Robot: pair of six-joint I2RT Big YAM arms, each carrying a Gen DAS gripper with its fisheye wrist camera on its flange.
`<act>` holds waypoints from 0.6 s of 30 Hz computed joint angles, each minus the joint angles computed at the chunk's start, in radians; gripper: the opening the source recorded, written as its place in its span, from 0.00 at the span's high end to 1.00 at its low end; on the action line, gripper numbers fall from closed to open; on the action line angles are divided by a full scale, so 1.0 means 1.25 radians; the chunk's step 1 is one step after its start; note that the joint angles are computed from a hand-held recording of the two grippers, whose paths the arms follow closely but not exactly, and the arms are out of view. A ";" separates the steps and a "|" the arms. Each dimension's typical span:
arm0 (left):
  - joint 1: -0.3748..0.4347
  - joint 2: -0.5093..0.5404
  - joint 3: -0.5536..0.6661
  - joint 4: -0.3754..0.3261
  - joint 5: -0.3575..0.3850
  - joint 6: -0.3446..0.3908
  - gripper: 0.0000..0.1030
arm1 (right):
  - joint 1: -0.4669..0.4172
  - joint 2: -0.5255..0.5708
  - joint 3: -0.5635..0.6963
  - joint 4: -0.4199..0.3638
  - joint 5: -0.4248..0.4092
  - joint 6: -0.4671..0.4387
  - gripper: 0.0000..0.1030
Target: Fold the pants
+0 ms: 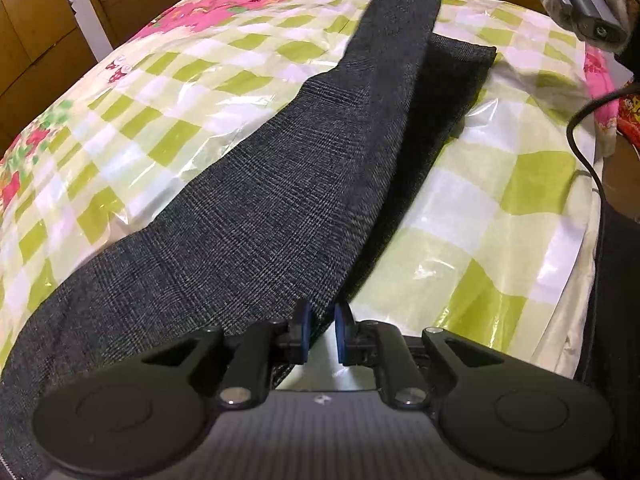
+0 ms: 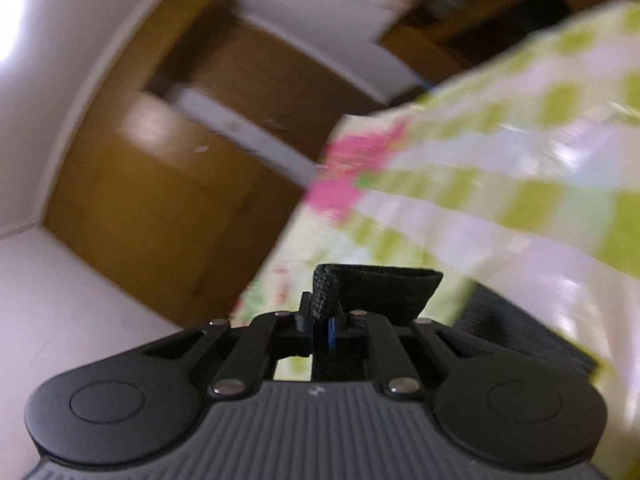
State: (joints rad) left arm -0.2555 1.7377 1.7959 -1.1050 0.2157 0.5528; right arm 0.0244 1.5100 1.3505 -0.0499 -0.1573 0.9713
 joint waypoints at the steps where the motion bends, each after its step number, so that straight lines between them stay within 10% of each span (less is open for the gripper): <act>1: 0.001 0.000 -0.001 0.001 0.003 0.000 0.74 | 0.000 -0.007 -0.015 -0.016 0.011 0.006 0.93; 6: 0.003 -0.001 -0.005 0.004 0.009 0.012 0.73 | -0.033 0.004 -0.048 -0.175 0.054 0.052 0.93; 18: 0.032 -0.050 -0.041 -0.031 -0.012 0.015 0.68 | -0.022 -0.118 -0.104 -0.263 0.027 0.066 0.71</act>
